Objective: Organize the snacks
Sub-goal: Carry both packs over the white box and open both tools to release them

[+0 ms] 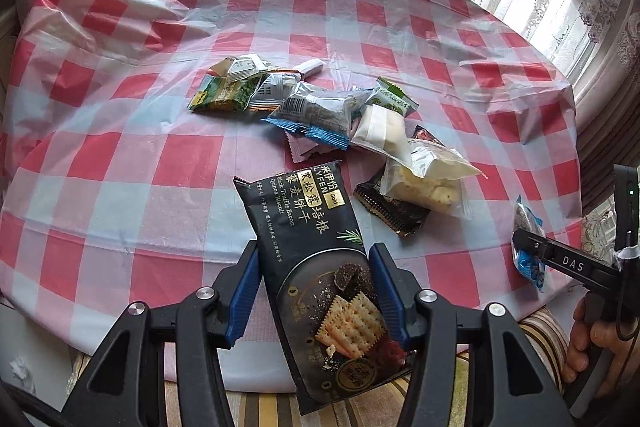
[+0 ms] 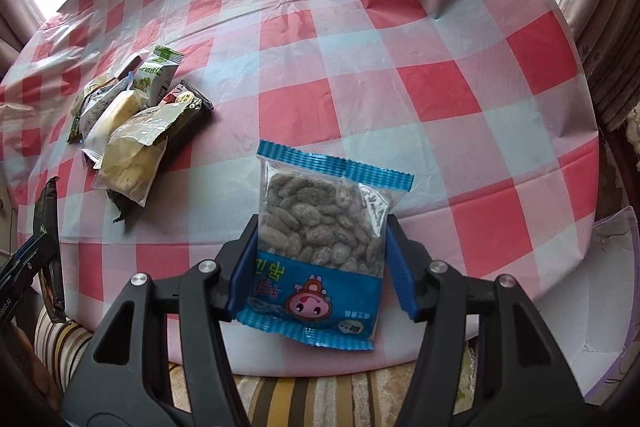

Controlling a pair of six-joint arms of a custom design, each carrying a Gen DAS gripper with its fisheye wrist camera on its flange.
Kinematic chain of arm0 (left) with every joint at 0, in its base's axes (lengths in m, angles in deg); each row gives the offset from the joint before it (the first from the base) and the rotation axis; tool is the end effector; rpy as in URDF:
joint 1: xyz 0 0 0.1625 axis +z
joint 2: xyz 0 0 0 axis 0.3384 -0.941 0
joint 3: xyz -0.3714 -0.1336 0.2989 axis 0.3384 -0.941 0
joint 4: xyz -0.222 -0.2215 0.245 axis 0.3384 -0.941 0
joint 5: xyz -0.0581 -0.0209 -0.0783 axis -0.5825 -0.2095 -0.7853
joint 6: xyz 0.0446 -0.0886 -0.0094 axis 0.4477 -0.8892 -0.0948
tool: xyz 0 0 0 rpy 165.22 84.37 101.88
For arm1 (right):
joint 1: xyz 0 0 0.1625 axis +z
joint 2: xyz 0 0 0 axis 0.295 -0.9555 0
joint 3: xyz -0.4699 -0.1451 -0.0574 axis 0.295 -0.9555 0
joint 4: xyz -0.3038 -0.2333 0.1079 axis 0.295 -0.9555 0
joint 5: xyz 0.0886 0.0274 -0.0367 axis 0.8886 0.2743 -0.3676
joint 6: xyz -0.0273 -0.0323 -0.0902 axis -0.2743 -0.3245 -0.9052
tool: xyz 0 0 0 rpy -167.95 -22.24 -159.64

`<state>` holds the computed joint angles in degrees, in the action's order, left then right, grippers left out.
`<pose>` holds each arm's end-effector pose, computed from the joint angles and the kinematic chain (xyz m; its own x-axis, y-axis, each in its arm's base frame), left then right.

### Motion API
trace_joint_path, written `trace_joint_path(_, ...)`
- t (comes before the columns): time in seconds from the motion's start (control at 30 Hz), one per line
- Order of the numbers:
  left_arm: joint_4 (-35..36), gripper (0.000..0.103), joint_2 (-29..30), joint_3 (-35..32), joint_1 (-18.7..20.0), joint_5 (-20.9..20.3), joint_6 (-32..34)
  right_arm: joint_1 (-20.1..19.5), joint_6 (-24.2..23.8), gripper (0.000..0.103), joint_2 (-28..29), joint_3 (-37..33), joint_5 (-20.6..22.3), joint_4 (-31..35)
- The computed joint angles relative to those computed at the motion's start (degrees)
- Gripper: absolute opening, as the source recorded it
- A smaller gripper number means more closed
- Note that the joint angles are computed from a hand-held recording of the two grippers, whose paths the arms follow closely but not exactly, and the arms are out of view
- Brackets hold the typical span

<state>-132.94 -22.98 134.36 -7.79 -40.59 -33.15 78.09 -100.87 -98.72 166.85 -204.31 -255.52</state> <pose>-0.3691 -0.2810 0.1226 -0.8230 -0.0908 -0.5608 0.2528 0.8254 -0.5047 0.1035 -0.3335 0.3435 -0.7731 0.0053 0.6342 -0.2741 0.8990 -0.3416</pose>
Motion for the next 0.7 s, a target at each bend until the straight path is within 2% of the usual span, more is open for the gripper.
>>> trace_joint_path(0.17, -1.71, 0.055, 2.29, -1.94, -0.77, -0.86, 3.48, -1.15, -0.73, 0.062, -5.30, 0.78, 2.14, 2.76)
trace_joint_path(0.4, -5.52, 0.055, 7.25, -6.21, -1.55, -2.14, 10.57, -5.34, -3.20, 0.062, -14.20, 1.03, 5.51, 7.38)
trace_joint_path(0.53, -9.05, 0.055, 10.62, -9.03, -1.85, -3.57, 15.26, -8.79, -5.60, 0.062, -18.86, 0.93, 7.14, 9.42)
trace_joint_path(0.7, -13.06, 0.055, 16.05, -13.99, -2.31, -6.44, 22.58, -15.30, -9.74, 0.062, -24.79, 0.94, 9.71, 10.94)
